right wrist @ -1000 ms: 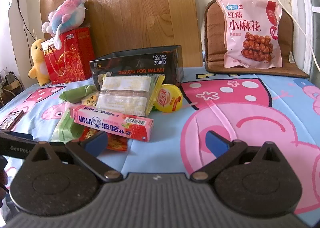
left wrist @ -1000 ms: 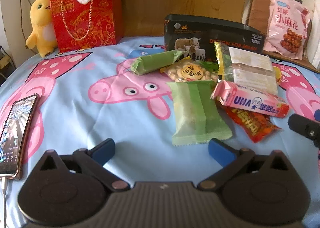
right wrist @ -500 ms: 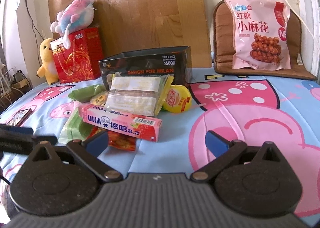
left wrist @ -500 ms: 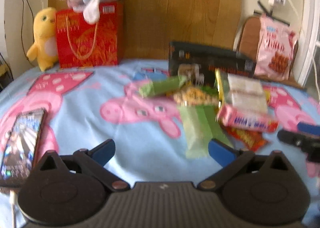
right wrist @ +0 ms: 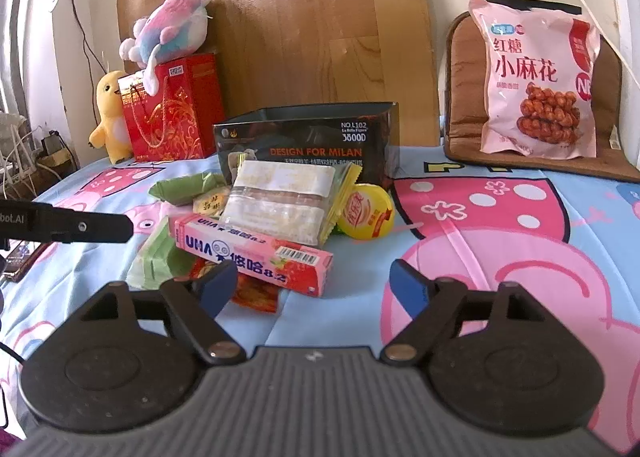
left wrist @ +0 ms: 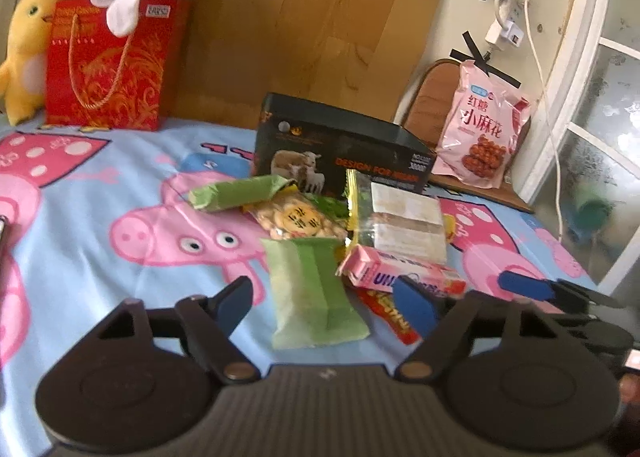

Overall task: Organize snacks
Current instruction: 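Move the left gripper over the pink UHA candy box, then close the left gripper on the pink UHA candy box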

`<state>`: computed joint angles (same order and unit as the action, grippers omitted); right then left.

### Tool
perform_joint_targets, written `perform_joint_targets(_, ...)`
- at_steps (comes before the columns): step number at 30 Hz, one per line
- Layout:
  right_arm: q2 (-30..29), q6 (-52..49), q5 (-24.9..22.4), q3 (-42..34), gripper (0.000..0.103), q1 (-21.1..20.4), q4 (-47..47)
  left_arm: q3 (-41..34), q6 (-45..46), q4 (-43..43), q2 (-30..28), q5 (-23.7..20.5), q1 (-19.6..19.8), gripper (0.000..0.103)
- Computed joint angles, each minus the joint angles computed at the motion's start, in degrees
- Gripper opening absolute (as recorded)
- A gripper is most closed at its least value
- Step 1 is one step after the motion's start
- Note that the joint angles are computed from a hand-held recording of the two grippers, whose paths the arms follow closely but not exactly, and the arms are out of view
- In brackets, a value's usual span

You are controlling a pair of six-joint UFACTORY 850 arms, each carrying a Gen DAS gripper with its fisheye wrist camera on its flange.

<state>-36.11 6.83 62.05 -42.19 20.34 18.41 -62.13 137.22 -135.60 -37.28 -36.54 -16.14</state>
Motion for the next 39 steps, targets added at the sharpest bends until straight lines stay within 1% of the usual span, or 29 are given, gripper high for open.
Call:
perform_joint_targets(3, 0.1, 0.1, -1.1, -0.2, 0.082, -0.6, -2.0, -0.7, -2.9, 2.0, -0.6, -1.0, 0.7, 0.072)
perform_joint_targets(5, 0.2, 0.5, -2.0, -0.4, 0.082, -0.9, -3.6, -1.6, -6.9, 5.2, -1.1, -1.8, 1.3, 0.067)
perform_joint_targets(8, 0.3, 0.7, -2.5, -0.5, 0.082, -1.0, -5.6, -3.0, -11.1, 9.5, -1.9, -2.7, 1.6, 0.064)
perform_joint_targets(12, 0.1, -0.5, -2.8, -0.8, 0.082, -1.1, -7.3, -5.1, -12.1, 11.7, -3.0, -2.7, 0.5, 0.062)
perform_joint_targets(16, 0.1, -1.7, -3.8, -1.6, 0.082, -2.1, -7.0, -7.3, -11.6, 11.8, -4.3, -2.1, -0.9, 0.062)
perform_joint_targets(18, 0.1, 0.4, -4.8, -2.1, 0.082, -3.4, -9.0, -8.7, -11.8, 12.2, -5.2, -1.1, -1.6, 0.062)
perform_joint_targets(19, -0.1, 2.3, -6.1, -2.6, 0.082, -4.4, -11.0, -9.3, -12.5, 12.8, -5.7, -0.7, -1.8, 0.062)
perform_joint_targets(20, -0.3, 4.0, -7.1, -3.1, 0.081, -5.0, -12.5, -10.0, -13.2, 13.5, -6.2, -0.2, -2.1, 0.059)
perform_joint_targets(21, -0.6, 6.3, -8.3, -3.7, 0.078, -5.7, -14.6, -10.1, -12.8, 13.3, -6.4, 0.0, -2.3, 0.058)
perform_joint_targets(22, -1.2, 8.9, -9.7, -4.5, 0.072, -6.4, -17.2, -10.0, -11.3, 12.3, -6.4, 0.1, -2.7, 0.054)
perform_joint_targets(23, -1.5, 9.2, -8.7, -4.5, 0.070, -6.4, -17.4, -10.1, -11.6, 13.3, -6.4, 0.5, -3.0, 0.047)
perform_joint_targets(24, -1.5, 9.3, -9.0, -4.6, 0.062, -6.4, -18.4, -10.1, -11.3, 12.8, -6.4, 1.5, -3.3, 0.047)
perform_joint_targets(26, -1.3, 8.1, -9.5, -4.8, 0.062, -5.7, -17.5, -9.5, -8.6, 10.1, -6.0, 2.2, -3.6, 0.046)
perform_joint_targets(27, -1.1, 7.9, -9.1, -4.5, 0.060, -5.3, -16.9, -9.1, -8.0, 9.3, -5.7, 1.9, -3.6, 0.046)
perform_joint_targets(30, 0.0, 10.0, -7.8, -3.1, 0.056, -5.5, -18.0, -8.0, -8.8, 9.8, -4.5, -0.3, -2.7, 0.045)
perform_joint_targets(35, 2.5, 6.2, -4.8, -1.1, 0.055, -4.3, -14.4, -7.1, -4.2, 7.2, -2.8, -2.1, -2.9, 0.045)
perform_joint_targets(39, 3.5, 4.5, -2.9, -1.6, 0.055, -4.9, -13.1, -9.7, -5.5, 8.3, -3.2, -2.6, -2.7, 0.045)
